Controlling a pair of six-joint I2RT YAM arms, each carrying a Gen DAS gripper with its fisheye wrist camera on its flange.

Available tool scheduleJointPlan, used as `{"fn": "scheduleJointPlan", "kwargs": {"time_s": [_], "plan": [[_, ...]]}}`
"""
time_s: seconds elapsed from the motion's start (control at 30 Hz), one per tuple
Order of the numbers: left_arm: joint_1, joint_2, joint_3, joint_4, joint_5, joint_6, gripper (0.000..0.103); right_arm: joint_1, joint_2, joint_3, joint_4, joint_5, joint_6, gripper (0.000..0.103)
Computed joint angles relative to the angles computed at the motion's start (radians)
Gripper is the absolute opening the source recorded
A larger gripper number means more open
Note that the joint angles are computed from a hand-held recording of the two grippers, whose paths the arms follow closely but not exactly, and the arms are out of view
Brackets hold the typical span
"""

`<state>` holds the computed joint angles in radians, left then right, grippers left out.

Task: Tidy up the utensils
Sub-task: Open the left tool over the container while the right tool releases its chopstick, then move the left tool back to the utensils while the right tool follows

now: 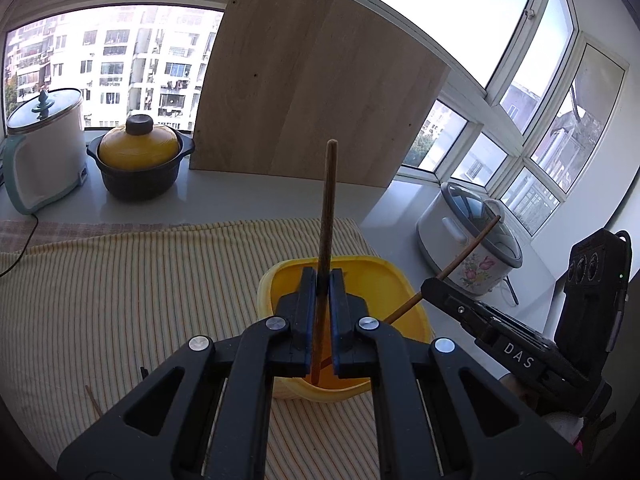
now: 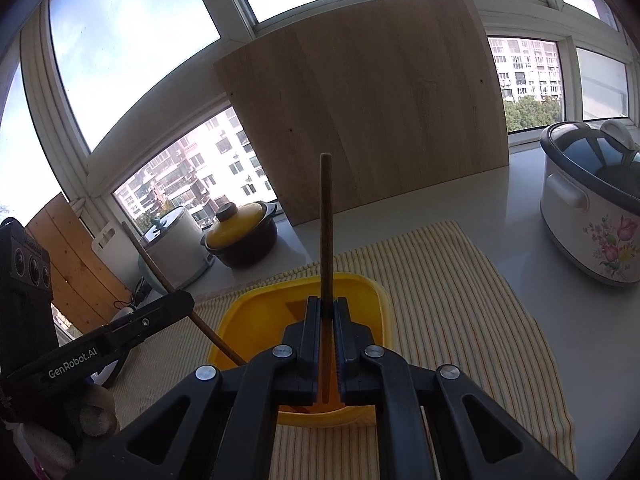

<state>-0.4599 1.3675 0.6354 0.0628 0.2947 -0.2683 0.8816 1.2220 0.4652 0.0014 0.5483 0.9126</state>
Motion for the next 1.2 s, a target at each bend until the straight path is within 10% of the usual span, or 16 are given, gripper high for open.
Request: {"fn": "scheduleJointPlan", "kwargs": {"time_s": [0.2,0.3,0.67,1.2], "plan": [[-0.023,-0.054,-0.02,-0.027,-0.032,0.032,0.011,0.035,-0.004,0.001,-0.033,0.038,0.027,0.025],[-0.015,-0.091,-0.037,-0.035,-0.032,0.039,0.024,0.055,-0.019,0.008,-0.062,0.065,0.041,0.026],[0.11,-0.245,-0.099,-0.116,0.038,0.095,0.024,0.177,-0.046,0.078,-0.233,0.218,0.12,0.028],[0.624,-0.396,-0.233,-0.301,0.317,0.413,0.024,0.489,0.025,0.215,-0.479,0.447,0.317,0.052]]}}
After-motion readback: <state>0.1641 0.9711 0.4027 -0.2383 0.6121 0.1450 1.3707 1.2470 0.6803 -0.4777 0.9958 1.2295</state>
